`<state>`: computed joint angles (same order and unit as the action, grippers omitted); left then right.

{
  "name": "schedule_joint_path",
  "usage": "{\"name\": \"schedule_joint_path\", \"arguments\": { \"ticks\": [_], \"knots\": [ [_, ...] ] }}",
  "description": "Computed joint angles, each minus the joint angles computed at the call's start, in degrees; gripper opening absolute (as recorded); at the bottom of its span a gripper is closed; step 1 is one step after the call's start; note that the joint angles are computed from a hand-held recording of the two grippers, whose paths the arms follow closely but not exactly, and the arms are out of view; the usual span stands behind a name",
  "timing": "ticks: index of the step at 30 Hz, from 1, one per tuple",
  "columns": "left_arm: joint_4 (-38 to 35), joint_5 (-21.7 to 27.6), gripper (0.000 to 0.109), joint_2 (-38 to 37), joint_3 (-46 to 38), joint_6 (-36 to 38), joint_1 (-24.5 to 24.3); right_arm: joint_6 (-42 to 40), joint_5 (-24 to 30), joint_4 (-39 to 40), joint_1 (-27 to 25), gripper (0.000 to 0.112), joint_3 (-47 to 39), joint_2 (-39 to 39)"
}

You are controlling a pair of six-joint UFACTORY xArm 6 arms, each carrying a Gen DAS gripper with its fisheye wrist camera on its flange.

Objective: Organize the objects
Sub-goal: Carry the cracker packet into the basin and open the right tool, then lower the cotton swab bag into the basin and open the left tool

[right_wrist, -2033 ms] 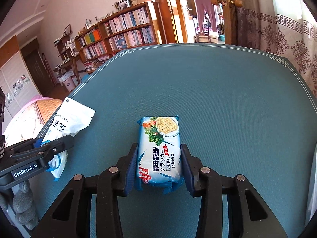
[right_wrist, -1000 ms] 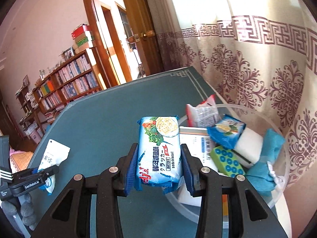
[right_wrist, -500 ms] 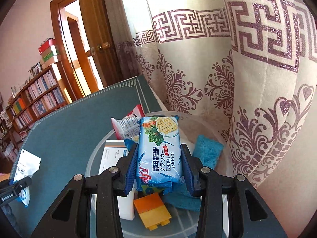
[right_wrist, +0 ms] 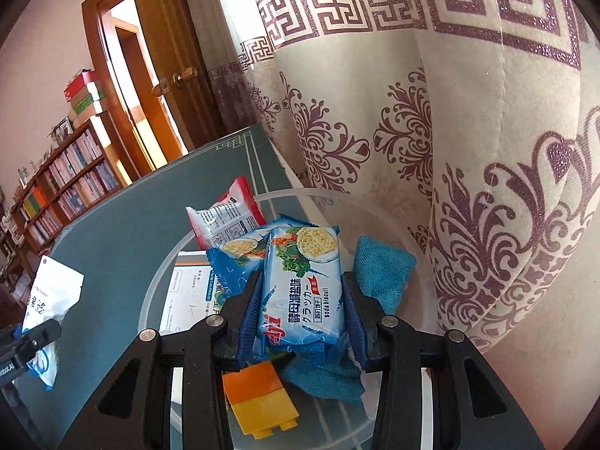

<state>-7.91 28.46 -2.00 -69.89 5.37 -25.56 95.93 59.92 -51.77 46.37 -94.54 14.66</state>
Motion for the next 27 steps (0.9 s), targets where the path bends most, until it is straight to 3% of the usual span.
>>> {"name": "schedule_joint_path", "arguments": {
  "ticks": [13,27],
  "knots": [
    [-9.9,2.7,0.048,8.1,-11.0,7.3,-5.4,1.8,-2.6,-1.4,0.3,0.044,5.1,-3.1],
    [-21.6,8.3,0.048,16.7,-21.0,13.8,-8.2,3.0,-5.0,-1.8,-0.9,0.044,6.5,-3.9]
  ]
}}
